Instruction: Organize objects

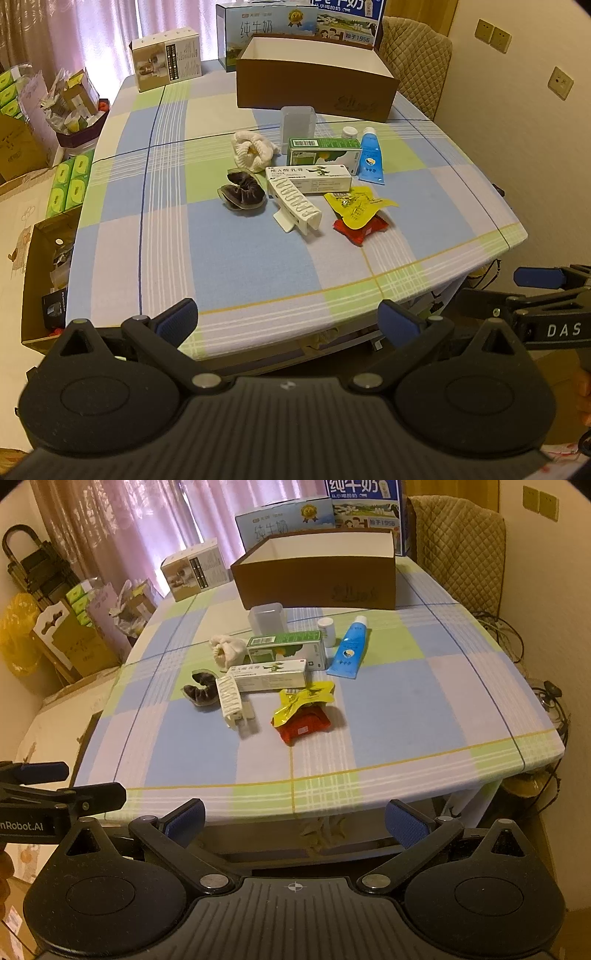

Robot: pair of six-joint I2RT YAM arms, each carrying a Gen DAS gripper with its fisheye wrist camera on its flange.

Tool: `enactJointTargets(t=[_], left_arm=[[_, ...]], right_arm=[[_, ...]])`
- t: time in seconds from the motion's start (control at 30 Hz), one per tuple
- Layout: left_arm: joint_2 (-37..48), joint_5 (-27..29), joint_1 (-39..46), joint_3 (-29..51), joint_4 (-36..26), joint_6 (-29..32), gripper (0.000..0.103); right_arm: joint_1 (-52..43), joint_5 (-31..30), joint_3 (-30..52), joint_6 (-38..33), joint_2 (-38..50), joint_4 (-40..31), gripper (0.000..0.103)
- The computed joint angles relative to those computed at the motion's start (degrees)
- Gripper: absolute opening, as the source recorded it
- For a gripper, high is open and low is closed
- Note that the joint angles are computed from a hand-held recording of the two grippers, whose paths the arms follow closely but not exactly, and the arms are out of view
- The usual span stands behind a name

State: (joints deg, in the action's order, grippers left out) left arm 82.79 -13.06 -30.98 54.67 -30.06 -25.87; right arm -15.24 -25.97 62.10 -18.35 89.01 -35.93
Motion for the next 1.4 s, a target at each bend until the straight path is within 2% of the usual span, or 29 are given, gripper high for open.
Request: enactJointTargets(t=[0.33,0.47,0.63,0.8,0.97,1.2,1.4], left_arm=[[-2.0,0.4,1.0,-1.9,0.9,0.9,0.102],[-2.1,0.7,2.0,-2.5,1.4,1.4,0.102],[-1.1,0.2,3.6,-2.6,2.6,2.3,0.102],[0.9,0.0,5.9,-2.5,3.9,2.7,0.102],[2.3,-0.1,8.6,-3.0,4.6,2.5,0.102],[5.6,0.6,12.4,-2.3,6.0,2.7,0.102],[9.8,0.9,15.1,0.1,7.1,2.7,0.102]], right_arm=[[-0.8,-2.5,0.4,3.4,0.1,0.9,0.101],[-1.2,-3.3,0.1,5.4,1.3,4.3,0.101],[-2.9,-9.9,2.2,8.9,6.1,6.6,0.100],[-3.2,-15.0,4.3,14.3,11.4,9.4,0.089],[-2.5,-17.6,8.1,20.4,18.0,12.9,0.072],[-1.0,-14.8,16.0,28.2,28.3,17.0,0.054],[-0.1,-14.2,24.3,32.4,36.4,16.6,0.042]])
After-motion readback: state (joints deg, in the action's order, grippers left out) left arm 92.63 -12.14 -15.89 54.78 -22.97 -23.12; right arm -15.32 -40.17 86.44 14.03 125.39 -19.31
